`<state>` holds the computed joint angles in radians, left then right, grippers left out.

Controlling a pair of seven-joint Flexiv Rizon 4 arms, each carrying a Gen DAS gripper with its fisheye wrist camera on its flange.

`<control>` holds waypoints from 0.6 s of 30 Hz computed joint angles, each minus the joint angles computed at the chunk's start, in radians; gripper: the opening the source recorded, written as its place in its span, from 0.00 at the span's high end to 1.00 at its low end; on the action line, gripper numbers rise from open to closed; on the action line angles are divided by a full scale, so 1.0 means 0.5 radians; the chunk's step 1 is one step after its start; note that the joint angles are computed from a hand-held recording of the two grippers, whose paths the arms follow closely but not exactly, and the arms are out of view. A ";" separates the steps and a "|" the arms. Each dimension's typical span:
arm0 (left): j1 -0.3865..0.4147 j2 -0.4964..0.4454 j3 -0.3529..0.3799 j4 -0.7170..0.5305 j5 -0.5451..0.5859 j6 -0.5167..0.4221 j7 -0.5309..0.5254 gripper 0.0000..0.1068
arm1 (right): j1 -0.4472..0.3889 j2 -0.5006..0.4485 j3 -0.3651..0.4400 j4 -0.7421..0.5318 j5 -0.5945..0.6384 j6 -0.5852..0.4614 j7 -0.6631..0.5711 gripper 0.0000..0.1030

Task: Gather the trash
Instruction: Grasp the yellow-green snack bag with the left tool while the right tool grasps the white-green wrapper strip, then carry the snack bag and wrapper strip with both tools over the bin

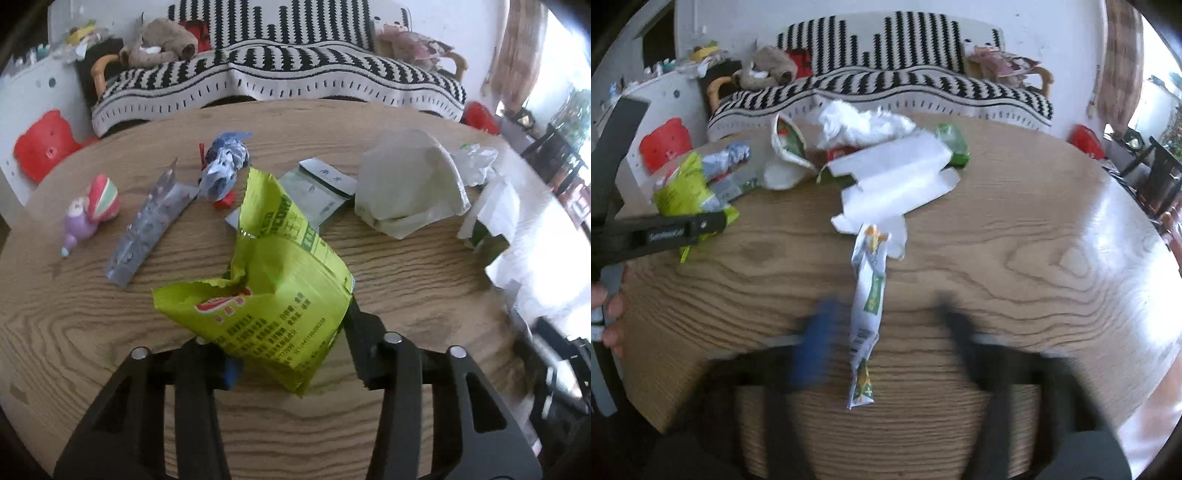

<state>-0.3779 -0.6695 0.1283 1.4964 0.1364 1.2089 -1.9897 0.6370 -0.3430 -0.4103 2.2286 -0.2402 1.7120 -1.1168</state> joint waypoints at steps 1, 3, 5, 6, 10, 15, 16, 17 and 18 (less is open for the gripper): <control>0.012 0.009 -0.013 0.023 -0.006 0.021 0.006 0.61 | -0.024 -0.001 0.027 -0.008 0.011 -0.002 0.009 0.81; 0.007 0.019 -0.008 0.044 0.007 0.034 0.023 0.61 | -0.084 -0.001 0.093 -0.021 0.026 -0.002 0.025 0.84; 0.014 0.028 -0.023 0.068 0.009 0.060 0.053 0.61 | -0.014 -0.005 0.014 -0.005 0.019 0.019 0.035 0.84; 0.010 0.032 -0.020 0.078 0.011 0.070 0.058 0.61 | 0.021 -0.012 -0.025 0.000 0.025 0.034 0.033 0.84; -0.009 0.050 0.005 0.127 0.029 0.120 0.062 0.61 | 0.046 -0.017 -0.037 0.001 0.073 0.042 0.002 0.85; -0.041 0.062 0.052 0.166 0.048 0.168 0.049 0.61 | 0.083 -0.030 -0.060 0.005 0.132 0.068 -0.041 0.85; -0.115 0.061 0.140 0.146 0.112 0.155 -0.002 0.62 | 0.028 -0.024 0.002 -0.006 0.140 0.060 -0.049 0.86; -0.170 0.060 0.207 0.125 0.179 0.145 -0.038 0.62 | -0.069 -0.016 0.108 -0.026 0.146 0.041 -0.050 0.86; -0.205 0.066 0.244 0.111 0.234 0.142 -0.063 0.62 | -0.157 -0.007 0.200 -0.042 0.152 0.030 -0.042 0.86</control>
